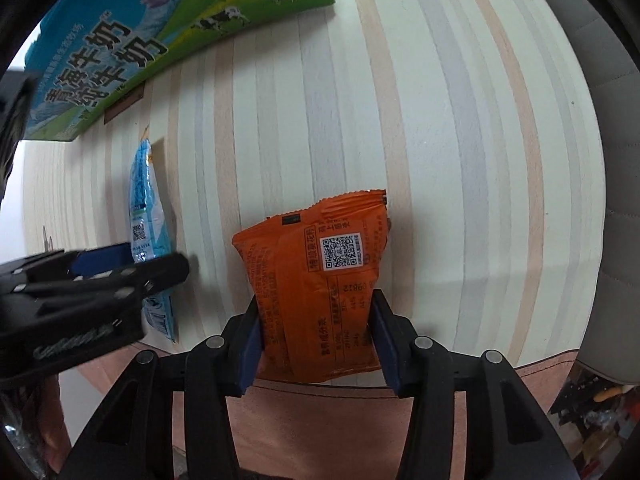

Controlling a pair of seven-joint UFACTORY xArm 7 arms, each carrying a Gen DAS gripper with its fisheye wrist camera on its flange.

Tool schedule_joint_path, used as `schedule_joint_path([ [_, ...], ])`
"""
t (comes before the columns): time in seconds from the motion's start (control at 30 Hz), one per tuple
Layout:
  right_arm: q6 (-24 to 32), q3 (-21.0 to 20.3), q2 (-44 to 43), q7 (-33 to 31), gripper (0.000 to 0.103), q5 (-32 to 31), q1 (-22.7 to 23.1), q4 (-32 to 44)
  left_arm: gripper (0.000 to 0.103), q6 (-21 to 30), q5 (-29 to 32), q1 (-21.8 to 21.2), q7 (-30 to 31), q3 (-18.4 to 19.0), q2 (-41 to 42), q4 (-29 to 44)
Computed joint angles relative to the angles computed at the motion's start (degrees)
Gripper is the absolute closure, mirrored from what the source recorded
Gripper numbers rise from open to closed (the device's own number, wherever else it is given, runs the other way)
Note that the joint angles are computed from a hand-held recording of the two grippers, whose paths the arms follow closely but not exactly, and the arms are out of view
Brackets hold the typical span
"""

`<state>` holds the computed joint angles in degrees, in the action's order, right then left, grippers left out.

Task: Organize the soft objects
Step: 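Grasp the blue wrapper with the left tool while the right tool grasps the orange bag, then carry both items into the box and open both tools to release them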

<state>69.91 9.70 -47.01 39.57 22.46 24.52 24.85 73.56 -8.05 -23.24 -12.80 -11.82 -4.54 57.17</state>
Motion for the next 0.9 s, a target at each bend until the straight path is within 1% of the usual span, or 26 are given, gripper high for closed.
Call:
schedule_joint_path([
  [0.07, 0.5, 0.9, 1.8, -0.3, 0.052, -1.1, 0.3, 1.6, 0.082, -0.8, -0.5, -0.5, -1.3, -0.4, -1.0, -1.2],
  [0.13, -1.5, 2.5, 5.6, 0.0, 0.054, -1.9, 0.4, 3.3, 0.083, -1.1, -1.1, -0.5, -1.4, -0.2, -5.0, -4.1],
  [0.17, -1.5, 2.9, 5.7, 0.5, 0.056, -2.4, 0.6, 3.7, 0.083, -0.3, -2.0, -1.0, -1.9, -0.5, -9.0, -6.2],
  [0.23, -1.5, 3.8, 6.6, 1.8, 0.058, -3.5, 0.9, 5.1, 0.083, 0.7, -2.5, -1.4, -1.8, -0.5, -14.6, -7.6],
  [0.33, -0.6, 3.3, 4.3, 2.8, 0.060, -4.0, 1.5, 7.5, 0.083, 1.4, -4.0, -0.9, -0.8, 0.8, -19.9, -6.8],
  [0.4, 0.4, 3.0, 2.5, 2.9, 0.060, -4.9, 1.4, 11.0, 0.083, 2.4, -5.8, -0.2, -0.8, 1.9, -22.8, -4.4],
  [0.47, 1.2, 2.7, 1.8, 2.9, 0.060, -5.7, 0.6, 15.0, 0.083, 3.0, -6.4, 0.9, -0.6, 2.8, -23.8, -0.6],
  [0.5, 1.5, 2.5, 2.1, 2.6, 0.060, -6.3, 0.1, 17.6, 0.083, 2.6, -6.7, 1.3, -0.1, 3.1, -23.4, 1.6],
  [0.53, 1.8, 2.4, 2.8, 2.3, 0.060, -7.0, -0.6, 20.4, 0.083, 3.3, -6.9, 1.9, 1.1, 3.9, -22.3, 4.6],
  [0.57, 2.0, 2.4, 3.7, 1.8, 0.060, -7.8, -1.3, 23.2, 0.083, 4.1, -7.2, 2.3, 2.7, 5.7, -20.2, 9.0],
  [0.63, 2.8, 2.1, 6.8, 0.4, 0.060, -9.7, -3.0, 29.8, 0.083, 5.5, -8.7, 3.8, 4.3, 6.2, -18.0, 13.7],
  [0.7, 2.7, 1.6, 10.3, -1.4, 0.060, -10.9, -4.4, 34.5, 0.083, 5.6, -7.2, 5.4, 5.6, 6.2, -15.3, 18.3],
  [0.77, 3.3, 1.8, 14.4, -2.6, 0.060, -13.3, -6.1, 39.4, 0.083, 6.7, -3.6, 7.2, 7.2, 6.1, -9.0, 27.6],
  [0.8, 3.6, 1.9, 16.7, -3.2, 0.060, -14.9, -7.1, 41.8, 0.083, 6.8, -2.5, 7.8, 7.7, 5.8, -7.0, 29.9],
  [0.87, 4.3, 1.6, 19.0, -4.1, 0.060, -16.5, -8.3, 44.1, 0.083, 6.6, -1.6, 8.9, 7.8, 5.8, -2.9, 33.1],
  [0.9, 4.3, 1.1, 21.3, -4.9, 0.060, -17.1, -9.0, 45.5, 0.083, 7.7, -1.5, 9.4, 7.8, 6.0, -0.1, 35.7],
])
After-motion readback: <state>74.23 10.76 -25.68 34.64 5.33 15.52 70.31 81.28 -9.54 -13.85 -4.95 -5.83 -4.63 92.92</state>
